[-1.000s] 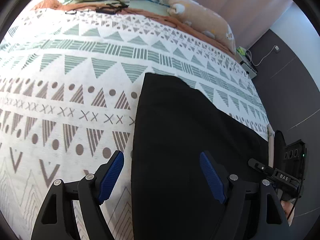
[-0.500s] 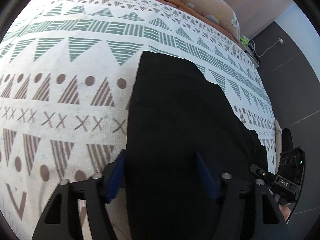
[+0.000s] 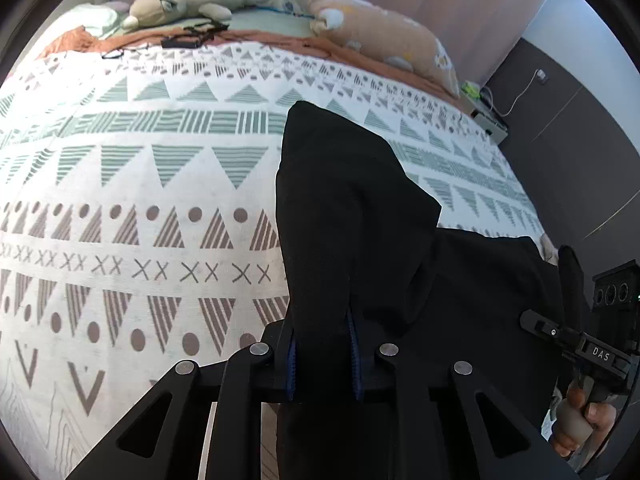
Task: Fold large clothes
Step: 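Lift the folded jacket with both tools and carry it toward the headboard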
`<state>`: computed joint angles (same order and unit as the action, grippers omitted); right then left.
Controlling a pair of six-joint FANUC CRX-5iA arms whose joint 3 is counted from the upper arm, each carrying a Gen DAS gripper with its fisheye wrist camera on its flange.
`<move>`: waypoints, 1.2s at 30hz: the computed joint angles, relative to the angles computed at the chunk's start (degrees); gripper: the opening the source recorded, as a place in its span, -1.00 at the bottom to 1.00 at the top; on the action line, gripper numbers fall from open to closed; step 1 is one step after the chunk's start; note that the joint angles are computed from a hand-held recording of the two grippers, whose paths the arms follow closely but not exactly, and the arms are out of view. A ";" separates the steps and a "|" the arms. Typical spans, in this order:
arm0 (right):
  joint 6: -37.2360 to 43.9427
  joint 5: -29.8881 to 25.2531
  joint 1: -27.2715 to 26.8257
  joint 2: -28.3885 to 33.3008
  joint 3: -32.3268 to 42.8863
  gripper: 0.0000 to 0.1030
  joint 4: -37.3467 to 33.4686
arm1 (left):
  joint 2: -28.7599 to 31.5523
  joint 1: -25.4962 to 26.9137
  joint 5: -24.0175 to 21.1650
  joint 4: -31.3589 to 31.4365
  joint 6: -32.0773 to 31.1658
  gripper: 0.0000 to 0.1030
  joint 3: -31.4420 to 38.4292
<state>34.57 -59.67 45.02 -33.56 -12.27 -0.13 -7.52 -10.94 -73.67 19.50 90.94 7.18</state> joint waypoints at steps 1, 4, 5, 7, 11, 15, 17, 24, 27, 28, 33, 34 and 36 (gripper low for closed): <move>-1.53 -0.22 1.90 -0.37 0.24 -0.74 2.00 | -0.74 0.32 -0.05 0.30 0.00 -0.61 0.03; -5.88 -0.55 7.43 -0.95 1.09 -0.74 7.79 | -3.09 1.92 -0.73 1.59 -0.55 -0.61 0.35; -6.52 -0.45 8.40 -1.08 1.34 -0.74 8.77 | -3.75 2.49 -1.01 1.99 -0.70 -0.62 0.49; -9.72 -0.80 12.89 -1.19 2.19 -0.74 13.38 | -5.01 3.62 -1.35 2.83 -1.07 -0.62 0.87; -13.65 -2.75 20.43 0.26 5.08 -0.74 20.72 | -7.97 6.83 -1.67 5.35 -1.95 -0.62 1.43; -16.95 -4.13 28.06 1.92 7.73 -0.74 27.79 | -11.19 11.33 -2.65 8.28 -3.86 -0.63 1.33; -17.84 -4.56 31.16 3.20 9.21 -0.74 30.32 | -12.88 14.63 -3.65 10.29 -5.07 -0.63 1.24; -16.69 -4.48 37.25 10.32 16.54 -0.74 33.69 | -17.34 30.23 -9.27 19.02 -11.83 -0.64 1.02; -14.89 -3.52 37.94 13.17 19.53 -0.74 32.99 | -18.10 39.41 -13.83 24.20 -15.99 -0.64 1.38; -13.86 -3.23 38.29 14.53 20.99 -0.74 32.61 | -18.16 42.05 -15.16 25.60 -17.00 -0.64 1.58; -6.83 -3.16 38.71 22.23 30.06 -0.74 28.81 | -18.33 59.53 -23.74 33.83 -24.19 -0.64 1.93; -5.50 -2.95 38.57 23.68 31.74 -0.74 27.80 | -18.16 62.26 -25.12 35.01 -25.23 -0.64 2.12; -3.37 -2.70 38.29 25.98 34.45 -0.74 26.15 | -17.72 68.58 -28.20 37.51 -27.83 -0.64 2.35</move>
